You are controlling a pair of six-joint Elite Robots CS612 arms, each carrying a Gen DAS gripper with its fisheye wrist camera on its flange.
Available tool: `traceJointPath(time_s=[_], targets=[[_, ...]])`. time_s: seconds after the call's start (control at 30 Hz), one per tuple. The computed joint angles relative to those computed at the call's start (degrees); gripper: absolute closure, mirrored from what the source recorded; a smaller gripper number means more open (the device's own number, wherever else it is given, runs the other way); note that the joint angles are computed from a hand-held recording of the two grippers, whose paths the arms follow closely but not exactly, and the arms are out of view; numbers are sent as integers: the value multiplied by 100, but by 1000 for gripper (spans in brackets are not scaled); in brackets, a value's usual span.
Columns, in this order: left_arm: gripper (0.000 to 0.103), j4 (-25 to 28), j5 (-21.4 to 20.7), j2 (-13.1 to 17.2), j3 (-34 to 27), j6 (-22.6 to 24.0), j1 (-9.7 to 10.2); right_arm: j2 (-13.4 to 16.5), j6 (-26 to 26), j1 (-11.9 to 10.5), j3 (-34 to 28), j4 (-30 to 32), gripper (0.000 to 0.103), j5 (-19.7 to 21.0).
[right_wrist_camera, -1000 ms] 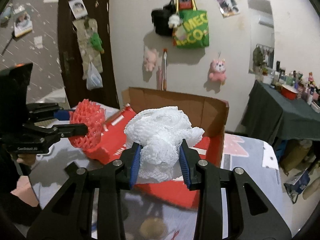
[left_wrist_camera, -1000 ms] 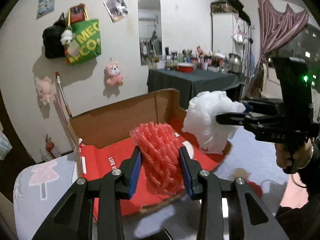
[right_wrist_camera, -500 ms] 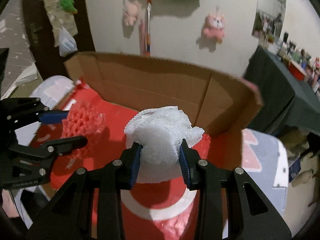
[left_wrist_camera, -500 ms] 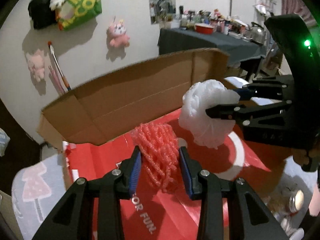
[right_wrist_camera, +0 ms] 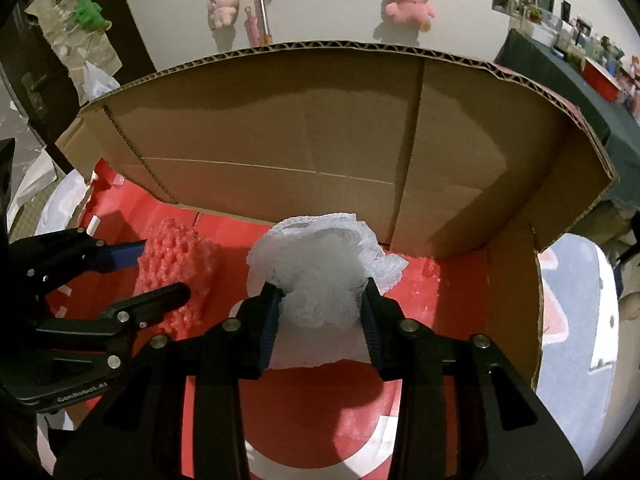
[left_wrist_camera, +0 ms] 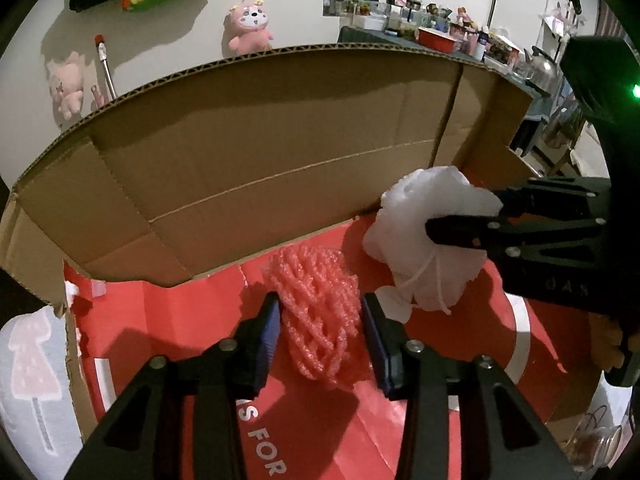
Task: Organize soft objects
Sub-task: 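Carry the orange net and white puff into the red box and release both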
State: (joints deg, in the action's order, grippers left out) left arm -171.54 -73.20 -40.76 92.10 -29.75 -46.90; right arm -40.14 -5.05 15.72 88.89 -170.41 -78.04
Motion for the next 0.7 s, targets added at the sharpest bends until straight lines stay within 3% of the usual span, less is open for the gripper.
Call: traceJointPath(time_s=[0.47, 0.7], targets=[[55, 48, 205, -26, 16, -69, -29, -22, -188, 131, 38, -173, 58, -408], [47, 157, 367, -37, 3, -140, -68, -30, -155, 190, 70, -257, 50, -648]])
